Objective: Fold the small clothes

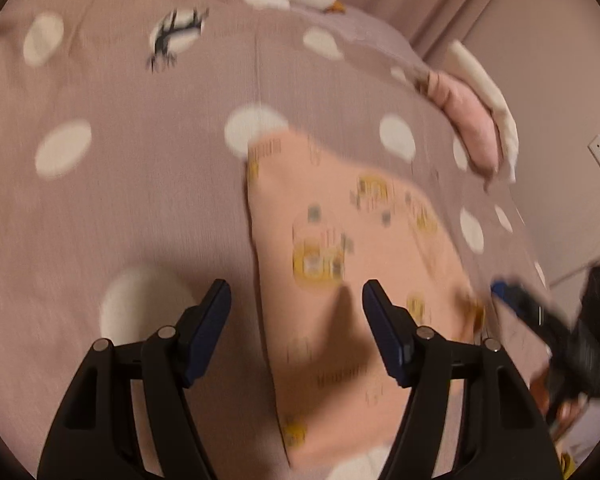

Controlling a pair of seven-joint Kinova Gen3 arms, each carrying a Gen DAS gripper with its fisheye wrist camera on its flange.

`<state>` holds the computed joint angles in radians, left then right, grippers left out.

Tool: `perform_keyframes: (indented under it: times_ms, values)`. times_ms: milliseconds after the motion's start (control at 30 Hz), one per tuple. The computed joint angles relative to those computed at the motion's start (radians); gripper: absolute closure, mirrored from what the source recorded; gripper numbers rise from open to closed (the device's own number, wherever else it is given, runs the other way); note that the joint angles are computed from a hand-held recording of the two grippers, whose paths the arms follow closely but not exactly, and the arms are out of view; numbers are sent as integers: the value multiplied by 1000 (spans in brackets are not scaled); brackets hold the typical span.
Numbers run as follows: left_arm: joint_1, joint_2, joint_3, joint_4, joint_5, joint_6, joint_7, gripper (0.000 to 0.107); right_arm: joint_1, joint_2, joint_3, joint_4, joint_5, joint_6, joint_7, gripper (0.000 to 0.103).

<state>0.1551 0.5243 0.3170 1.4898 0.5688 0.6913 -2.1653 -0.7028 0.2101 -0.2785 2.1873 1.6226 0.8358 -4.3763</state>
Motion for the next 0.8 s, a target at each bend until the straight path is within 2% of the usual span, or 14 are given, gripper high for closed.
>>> perform_keyframes:
  times_ms: [33, 67, 100, 200, 267, 367, 467, 533, 633, 700, 800]
  values:
    - [1, 3, 8, -8, -1, -12, 4, 52, -19, 11, 6, -17, -6, 8, 41, 50]
    - [16, 11, -2, -28, -4, -11, 11, 66, -19, 24, -7, -34, -4, 11, 81, 52]
    - [39, 21, -15, -54, -24, -9, 33, 70, -16, 28, -8, -49, -18, -3, 122, 56]
    - [109, 63, -48, -128, -118, 0, 102, 74, -5, 64, 9, -101, -61, -81, 244, 65]
    - [180, 102, -102, -186, -199, 22, 165, 77, -8, 100, 22, -135, -111, -111, 325, 68]
    - [208, 158, -112, -262, -277, 81, 220, 74, -14, 121, 51, -169, -215, -159, 447, 69]
    - [209, 167, -100, -284, -306, 92, 232, 73, -5, 123, 54, -181, -275, -190, 523, 69]
    - [191, 156, -85, -270, -299, 87, 230, 74, -13, 123, 54, -176, -260, -183, 506, 69]
    - [141, 103, -46, -178, -258, 34, 188, 72, -67, 87, 121, -130, -185, -232, 392, 69]
    - [98, 59, -14, -98, -223, 1, 132, 55, -80, 70, 108, -100, -133, -209, 310, 69]
    - [39, 19, 17, -11, -165, -13, 55, 50, -76, 48, 71, -62, -71, -141, 188, 67]
